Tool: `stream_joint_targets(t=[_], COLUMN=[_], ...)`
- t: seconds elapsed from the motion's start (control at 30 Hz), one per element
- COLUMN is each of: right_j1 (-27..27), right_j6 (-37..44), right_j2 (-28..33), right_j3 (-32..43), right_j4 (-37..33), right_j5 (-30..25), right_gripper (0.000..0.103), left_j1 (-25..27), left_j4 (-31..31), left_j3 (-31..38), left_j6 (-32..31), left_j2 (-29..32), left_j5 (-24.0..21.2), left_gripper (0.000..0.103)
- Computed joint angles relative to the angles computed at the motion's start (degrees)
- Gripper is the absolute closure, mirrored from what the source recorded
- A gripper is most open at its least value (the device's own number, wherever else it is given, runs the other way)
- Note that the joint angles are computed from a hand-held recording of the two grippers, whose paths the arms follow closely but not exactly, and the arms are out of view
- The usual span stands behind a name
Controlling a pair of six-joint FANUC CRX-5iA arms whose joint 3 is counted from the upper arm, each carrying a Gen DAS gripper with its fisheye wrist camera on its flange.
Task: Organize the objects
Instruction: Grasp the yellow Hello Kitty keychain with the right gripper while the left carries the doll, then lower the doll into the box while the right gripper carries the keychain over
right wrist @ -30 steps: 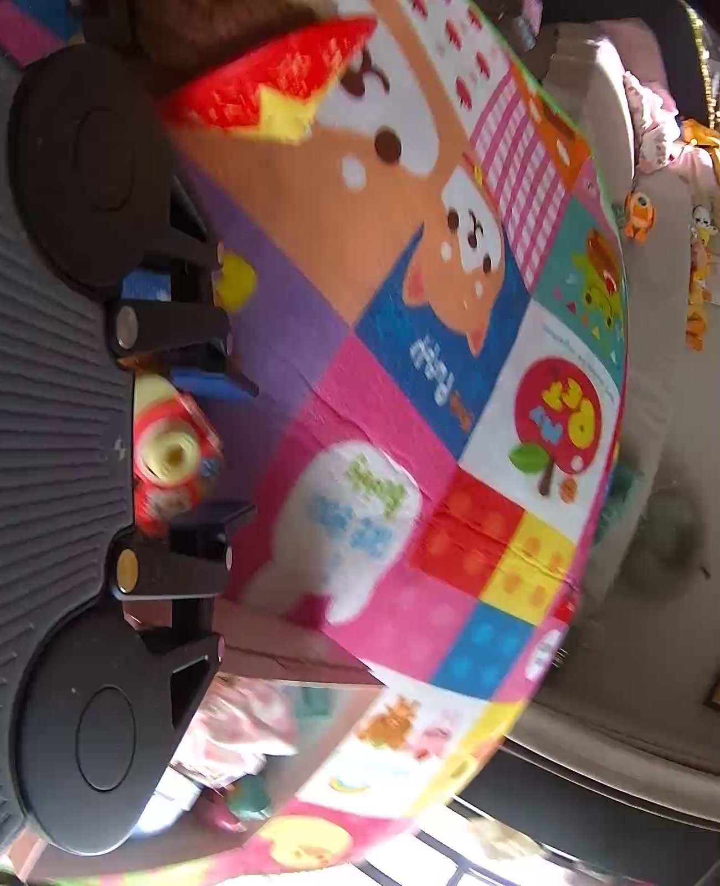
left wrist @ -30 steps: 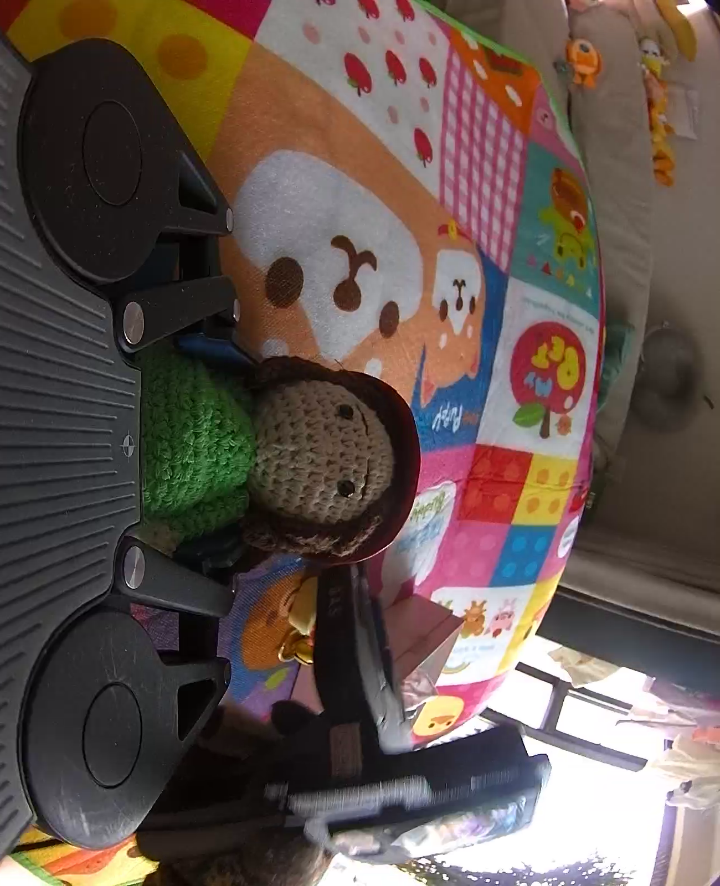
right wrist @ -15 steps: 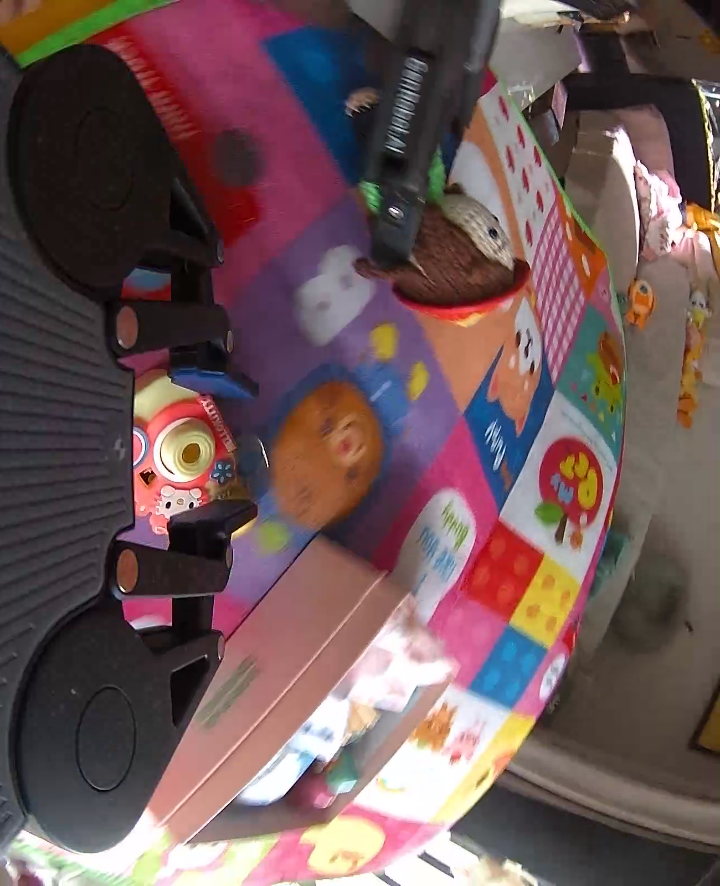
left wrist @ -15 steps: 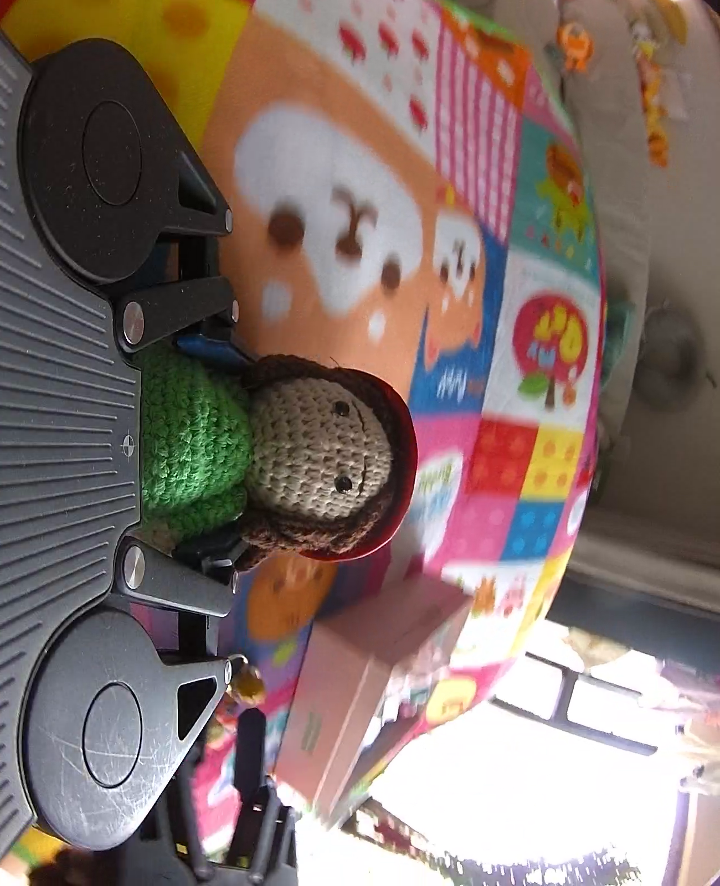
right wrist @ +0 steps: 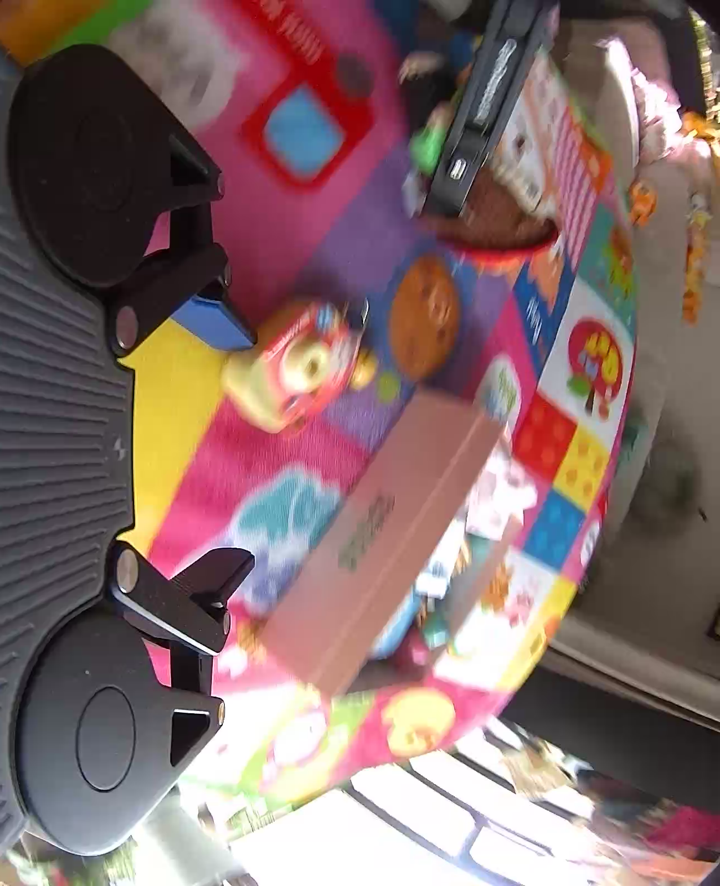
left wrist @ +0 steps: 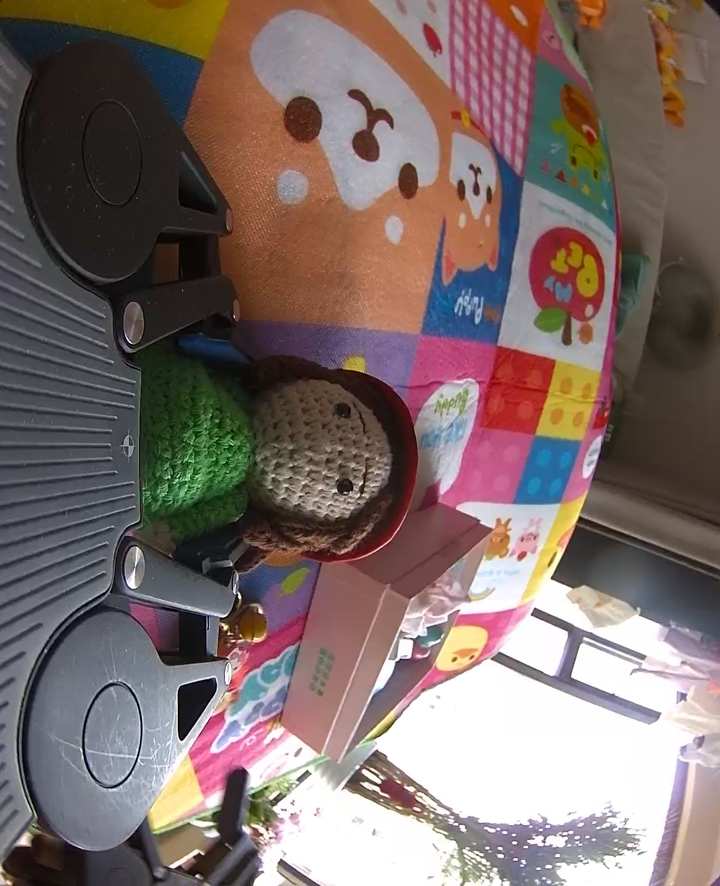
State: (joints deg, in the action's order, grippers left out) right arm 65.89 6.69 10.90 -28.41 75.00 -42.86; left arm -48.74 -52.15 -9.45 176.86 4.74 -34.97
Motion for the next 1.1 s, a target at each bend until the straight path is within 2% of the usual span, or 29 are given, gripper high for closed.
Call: stream_joint_targets(t=[0.07,0.13,0.2,0.27,0.37,0.43,0.53,0.57,0.6,0.63,0.7,0.83,0.87,0.93,1.03,1.1], right_j1=[0.1,-0.3,-1.4,-2.8,-3.8,-4.1,-4.4,-4.1,-3.9,-3.7,-3.5,-4.3,-4.6,-5.9,-8.8,-11.1], right_j6=[-1.0,-3.0,-4.6,-4.8,-5.0,-5.2,-7.5,-6.9,-6.4,-5.7,-3.2,-6.8,-8.2,-12.4,-21.1,-27.6], right_j2=[0.7,0.4,-1.8,-4.2,-4.8,-3.1,-0.1,0.8,1.5,1.8,1.2,-3.0,-4.5,-7.9,-12.1,-14.2], right_j3=[0.4,0.4,-0.5,-1.3,-0.5,1.4,3.5,4.5,5.2,5.4,5.5,1.3,-0.1,-3.2,-7.3,-9.4], right_j4=[-0.1,-0.5,-2.2,-5.6,-10.3,-12.8,-11.6,-12.3,-12.3,-11.5,-12.9,-7.1,-5.7,-1.2,7.3,13.2], right_j5=[-3.6,-4.3,0.3,7.8,15.3,17.1,17.0,16.2,15.1,14.2,14.4,14.7,14.7,15.3,15.5,15.9], right_gripper=[0.024,0.024,0.024,0.024,0.024,0.024,0.024,0.029,0.041,0.045,0.045,0.045,0.045,0.045,0.046,0.046], left_j1=[-0.2,-0.2,-0.2,-0.3,-0.3,-0.2,-0.2,-0.3,-0.2,-0.2,-0.1,0.0,-0.2,0.0,1.5,3.7], left_j4=[0.1,0.1,0.1,0.1,0.0,0.1,0.0,0.0,0.0,0.0,0.0,0.4,0.8,1.6,5.3,11.4], left_j3=[0.4,0.4,0.5,0.5,0.5,0.4,0.4,0.4,0.3,0.3,0.1,-0.1,0.4,1.0,4.5,8.3], left_j6=[-0.6,-0.6,-0.6,-0.7,-0.7,-0.6,-0.4,-0.3,-0.2,-0.1,0.0,-0.4,-1.5,-4.5,-13.3,-21.2], left_j2=[0.3,0.3,0.3,0.4,0.4,0.3,0.3,0.3,0.2,0.2,0.1,-0.4,-0.4,-1.2,-0.7,1.7], left_j5=[-0.7,-0.7,-0.7,-0.8,-0.8,-0.6,-0.5,-0.5,-0.4,-0.3,-0.1,0.0,-0.9,0.7,4.4,7.9], left_gripper=[0.042,0.042,0.042,0.041,0.041,0.041,0.041,0.041,0.041,0.041,0.041,0.043,0.044,0.044,0.044,0.044])
